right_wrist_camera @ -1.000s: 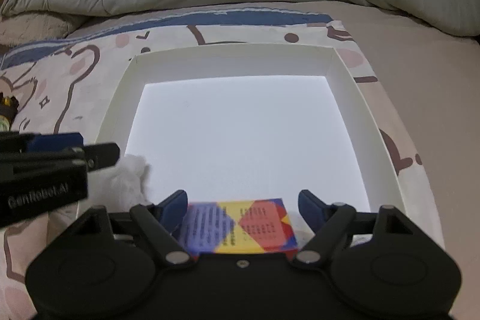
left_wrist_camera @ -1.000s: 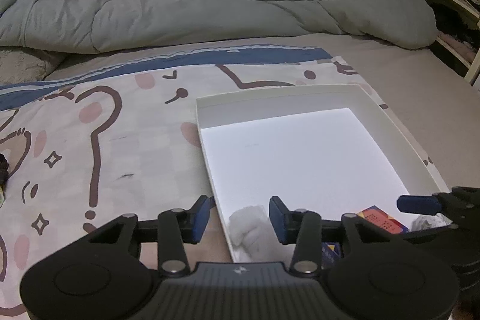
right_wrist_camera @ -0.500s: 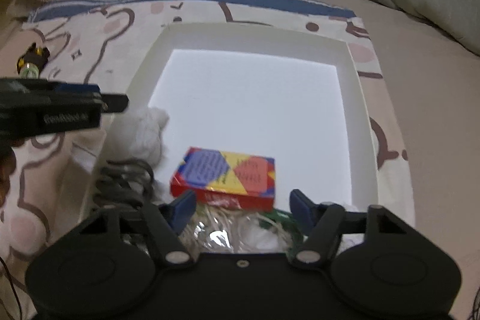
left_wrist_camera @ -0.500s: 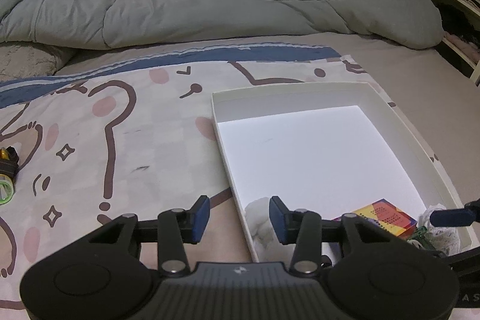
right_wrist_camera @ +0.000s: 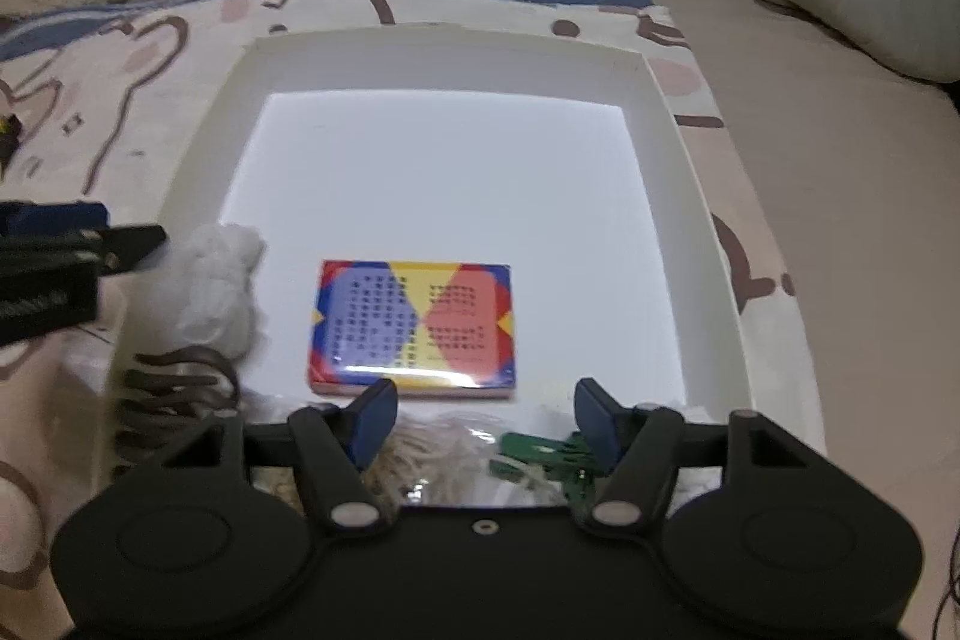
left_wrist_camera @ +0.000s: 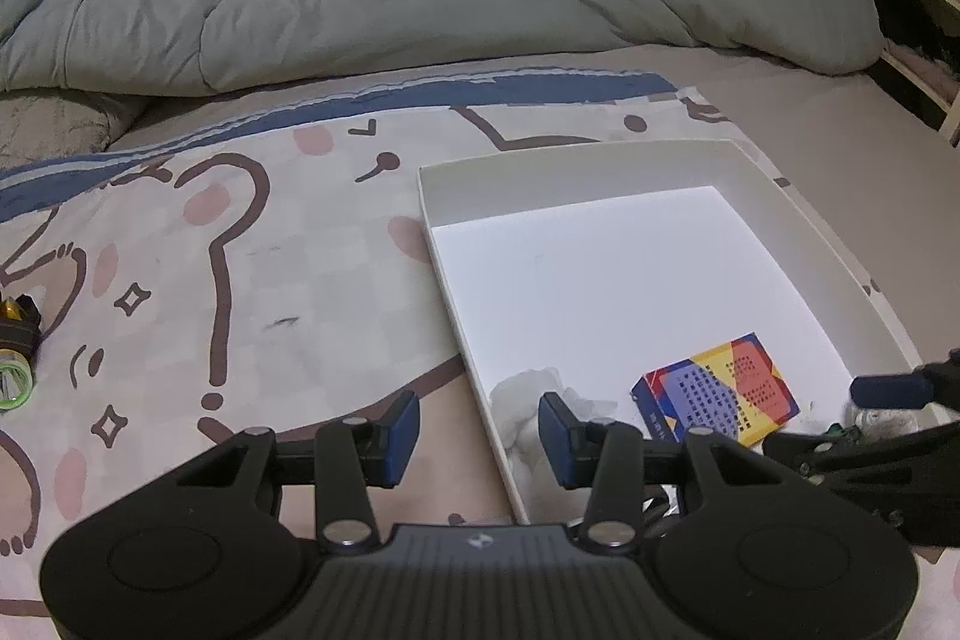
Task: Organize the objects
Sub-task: 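Lower the card box into the white box and open the right tool while the left tool releases the tissue, then lift both open tools away from the white box toward the headlamp and packet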
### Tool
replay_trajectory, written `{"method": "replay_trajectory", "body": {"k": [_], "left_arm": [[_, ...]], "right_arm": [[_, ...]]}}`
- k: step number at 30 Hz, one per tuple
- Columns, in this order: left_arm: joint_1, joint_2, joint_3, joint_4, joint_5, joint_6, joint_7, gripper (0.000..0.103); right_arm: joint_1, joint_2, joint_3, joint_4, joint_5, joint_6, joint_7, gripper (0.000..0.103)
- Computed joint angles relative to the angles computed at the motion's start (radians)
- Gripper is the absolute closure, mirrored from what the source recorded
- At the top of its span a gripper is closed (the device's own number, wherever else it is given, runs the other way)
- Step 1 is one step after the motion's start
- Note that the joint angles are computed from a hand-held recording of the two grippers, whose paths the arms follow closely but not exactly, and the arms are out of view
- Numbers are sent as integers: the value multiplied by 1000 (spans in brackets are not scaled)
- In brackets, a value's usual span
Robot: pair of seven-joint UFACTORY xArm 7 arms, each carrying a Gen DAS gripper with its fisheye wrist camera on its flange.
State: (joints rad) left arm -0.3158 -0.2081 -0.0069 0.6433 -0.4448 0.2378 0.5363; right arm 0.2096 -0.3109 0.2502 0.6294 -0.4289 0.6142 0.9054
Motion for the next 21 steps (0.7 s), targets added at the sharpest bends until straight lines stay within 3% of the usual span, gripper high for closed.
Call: {"method": "replay_trajectory", "body": {"k": [13, 19, 21], "left_arm": [[21, -87, 5, -16, 62, 67, -37, 58], [12, -167, 34, -32, 66, 122, -20, 58], [10, -198, 43, -38, 65, 139, -12, 53]], "right_arm": [[-30, -155, 40, -42, -5, 1, 105, 30], [-39, -217, 79, -34, -7, 53, 137, 29], [-35, -231, 89, -28, -3, 73, 140, 29]]}}
